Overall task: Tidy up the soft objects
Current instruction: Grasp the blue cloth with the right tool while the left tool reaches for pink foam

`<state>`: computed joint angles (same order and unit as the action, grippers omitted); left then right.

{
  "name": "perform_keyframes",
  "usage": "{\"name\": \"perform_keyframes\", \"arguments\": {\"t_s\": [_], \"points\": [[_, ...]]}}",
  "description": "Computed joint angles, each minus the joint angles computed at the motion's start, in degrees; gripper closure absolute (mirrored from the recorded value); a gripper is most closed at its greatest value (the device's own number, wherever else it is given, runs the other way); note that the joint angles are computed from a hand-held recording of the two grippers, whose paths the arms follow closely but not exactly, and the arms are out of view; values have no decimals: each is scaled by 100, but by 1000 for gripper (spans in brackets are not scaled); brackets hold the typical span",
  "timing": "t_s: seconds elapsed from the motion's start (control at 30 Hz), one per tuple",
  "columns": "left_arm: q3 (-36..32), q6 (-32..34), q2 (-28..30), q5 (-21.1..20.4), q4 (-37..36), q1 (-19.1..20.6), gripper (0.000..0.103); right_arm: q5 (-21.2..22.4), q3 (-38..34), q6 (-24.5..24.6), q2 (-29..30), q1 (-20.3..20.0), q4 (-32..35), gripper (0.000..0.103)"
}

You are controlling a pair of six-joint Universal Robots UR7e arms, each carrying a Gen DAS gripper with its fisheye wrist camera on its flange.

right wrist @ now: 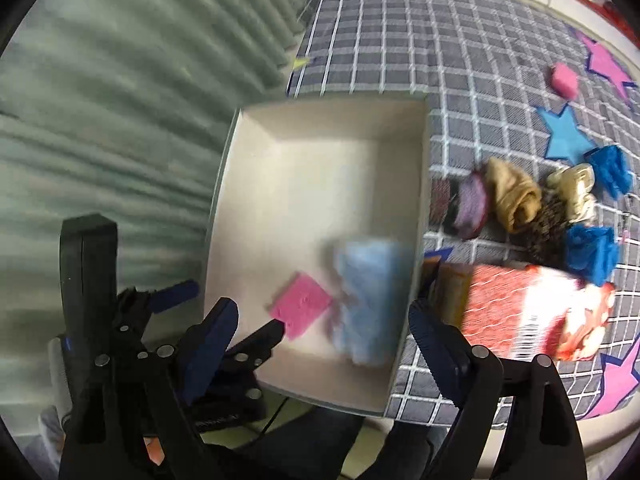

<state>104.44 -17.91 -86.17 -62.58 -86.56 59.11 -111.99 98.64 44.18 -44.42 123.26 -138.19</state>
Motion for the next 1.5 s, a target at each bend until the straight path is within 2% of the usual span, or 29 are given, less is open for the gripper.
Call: {"name": "perform_keyframes", "arguments": {"t_s": [0.1, 0.3, 0.47, 0.6, 0.7, 0.77, 1.0, 1.2, 1.33, 1.5], "points": [[-185, 108, 169, -262, -71, -29, 0, -255, 148, 278, -240, 75, 29, 15], [-599, 509, 775, -510, -91, -314, 0, -704, 878, 1284, -1077, 25, -68, 15], [-736, 403, 1264, -782, -359, -567, 0, -1117, 1655, 2129, -2000, -228, 227, 15], [-803, 220, 1719, -725, -610, -812, 0, -1202, 2250, 2371, -2718, -645, 393, 15], [-834, -74, 2004, -599, -669, -986, 0, -1175, 2596, 2051, -3095, -1113, 297, 15], [-916, -253, 2244, -671, -676, -1009, 0, -1100, 2715, 1767, -3295, -1421, 330, 15], [-1586, -753, 3422, -505, -802, -1025, 0, -902, 2843, 467, -3398, -2305, -31, 15], [-2362, -375, 4464, -166, -1233, -1137, 0, -898, 2744, -386, -3138, -2771, -487, 15], [-2879, 169, 5235, 209, -1716, -1180, 0, -1089, 2558, -1156, -2768, -2940, -870, 15], [-3437, 697, 6055, 456, -1931, -1110, 0, -1228, 2381, -2009, -2311, -3131, -1354, 15]]}}
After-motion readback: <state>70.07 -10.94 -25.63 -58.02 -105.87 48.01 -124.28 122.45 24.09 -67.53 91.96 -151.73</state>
